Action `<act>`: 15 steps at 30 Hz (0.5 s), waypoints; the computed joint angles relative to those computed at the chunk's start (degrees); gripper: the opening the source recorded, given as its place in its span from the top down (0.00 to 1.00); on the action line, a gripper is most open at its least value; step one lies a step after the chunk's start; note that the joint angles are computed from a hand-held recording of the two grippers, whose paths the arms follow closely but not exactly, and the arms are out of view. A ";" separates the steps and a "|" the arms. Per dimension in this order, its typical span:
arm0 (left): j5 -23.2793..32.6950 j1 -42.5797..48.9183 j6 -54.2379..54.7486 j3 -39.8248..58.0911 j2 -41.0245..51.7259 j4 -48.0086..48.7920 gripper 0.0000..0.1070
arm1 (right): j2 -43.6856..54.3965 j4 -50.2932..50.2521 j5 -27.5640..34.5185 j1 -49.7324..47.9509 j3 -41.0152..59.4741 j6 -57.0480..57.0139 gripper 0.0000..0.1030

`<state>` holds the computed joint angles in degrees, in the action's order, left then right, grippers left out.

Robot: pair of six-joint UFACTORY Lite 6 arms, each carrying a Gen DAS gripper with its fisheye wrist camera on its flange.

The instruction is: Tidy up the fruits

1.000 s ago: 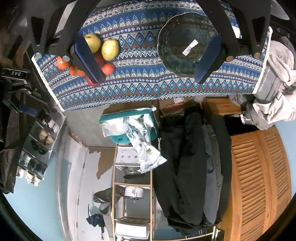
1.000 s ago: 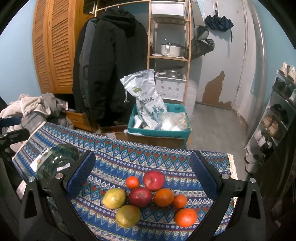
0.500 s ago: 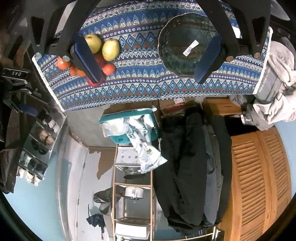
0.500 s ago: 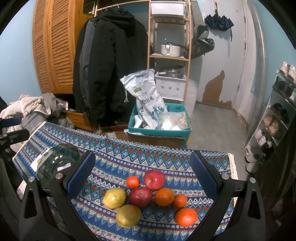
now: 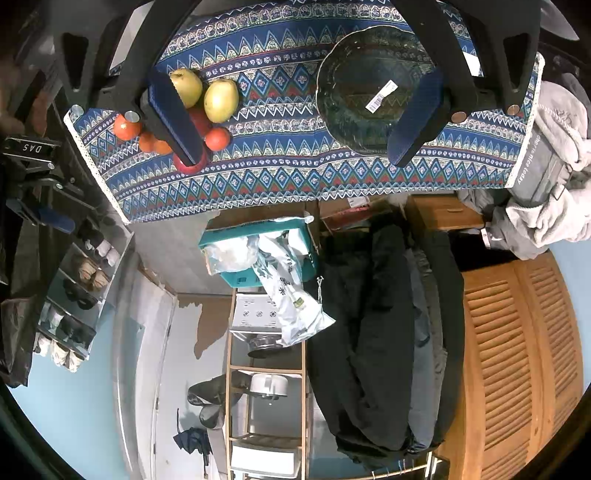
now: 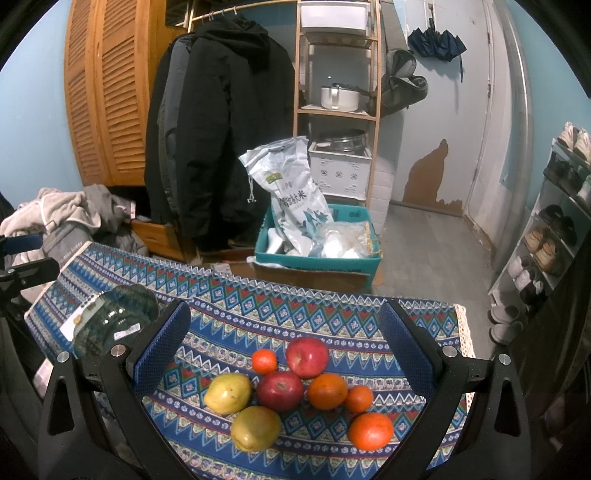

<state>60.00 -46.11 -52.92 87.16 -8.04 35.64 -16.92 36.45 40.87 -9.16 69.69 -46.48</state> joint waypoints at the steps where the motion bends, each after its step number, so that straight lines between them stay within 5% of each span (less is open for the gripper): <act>1: 0.07 -0.11 -0.04 0.03 0.03 0.10 0.05 | 0.11 0.08 0.09 -0.09 0.13 -0.07 0.03; 15: -0.45 -0.48 0.17 -0.36 0.53 0.02 0.05 | -0.69 0.76 1.23 -1.02 -0.69 -0.40 0.03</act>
<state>59.55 -46.59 -52.75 86.80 -7.51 35.66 -17.61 37.21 42.10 -10.18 68.99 -46.88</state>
